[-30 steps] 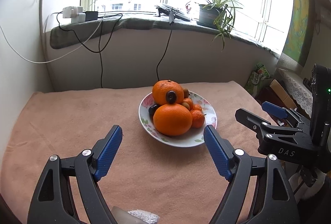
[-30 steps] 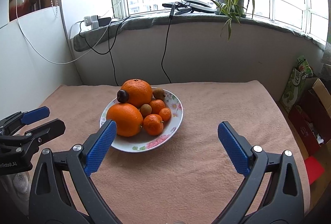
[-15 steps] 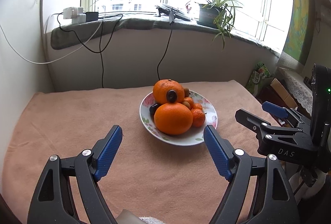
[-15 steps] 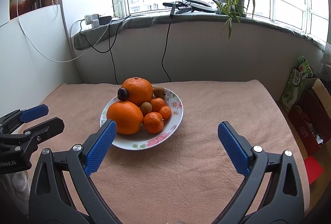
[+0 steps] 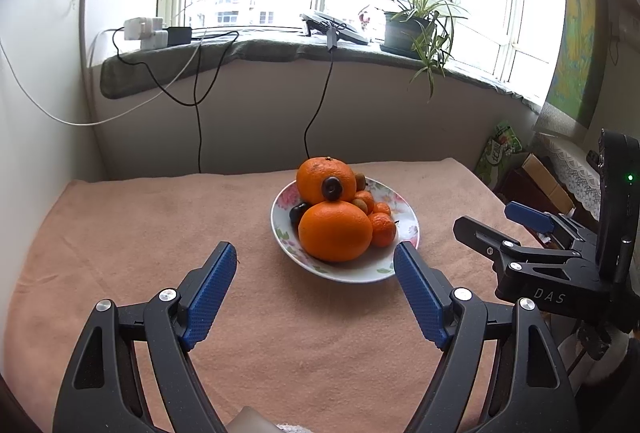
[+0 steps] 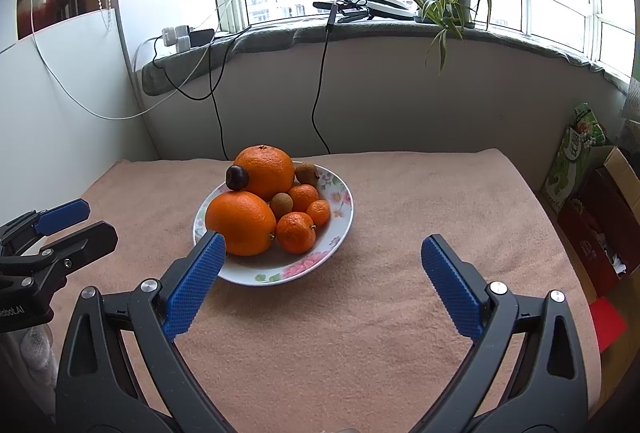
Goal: Organize fruits
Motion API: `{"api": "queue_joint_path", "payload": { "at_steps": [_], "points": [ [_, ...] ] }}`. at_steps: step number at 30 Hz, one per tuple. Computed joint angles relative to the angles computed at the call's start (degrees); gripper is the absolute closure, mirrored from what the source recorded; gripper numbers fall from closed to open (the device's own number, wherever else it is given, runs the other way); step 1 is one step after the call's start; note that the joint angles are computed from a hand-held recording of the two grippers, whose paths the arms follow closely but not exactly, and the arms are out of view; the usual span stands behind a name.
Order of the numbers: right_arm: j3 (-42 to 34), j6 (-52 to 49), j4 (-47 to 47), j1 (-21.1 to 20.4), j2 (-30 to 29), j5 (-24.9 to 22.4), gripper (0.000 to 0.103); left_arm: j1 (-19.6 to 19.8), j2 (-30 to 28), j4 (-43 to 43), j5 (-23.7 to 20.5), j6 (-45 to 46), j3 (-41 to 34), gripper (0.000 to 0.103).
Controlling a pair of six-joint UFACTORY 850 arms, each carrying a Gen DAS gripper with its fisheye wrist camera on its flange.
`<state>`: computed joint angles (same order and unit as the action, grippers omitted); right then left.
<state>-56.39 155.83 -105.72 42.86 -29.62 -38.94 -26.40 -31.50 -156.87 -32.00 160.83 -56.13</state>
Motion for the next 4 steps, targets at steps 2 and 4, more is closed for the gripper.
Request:
{"api": "queue_joint_path", "payload": {
  "at_steps": [2, 4],
  "points": [
    [0.1, 0.1, 0.0, -0.1, 0.0, 0.1, 0.003, 0.0, 0.1, -0.2, -0.1, 0.4, 0.1, 0.022],
    [0.2, 0.0, 0.3, -0.4, -0.1, 0.3, 0.003, 0.0, 0.2, -0.2, 0.1, 0.3, 0.1, 0.022]
  ]
}}
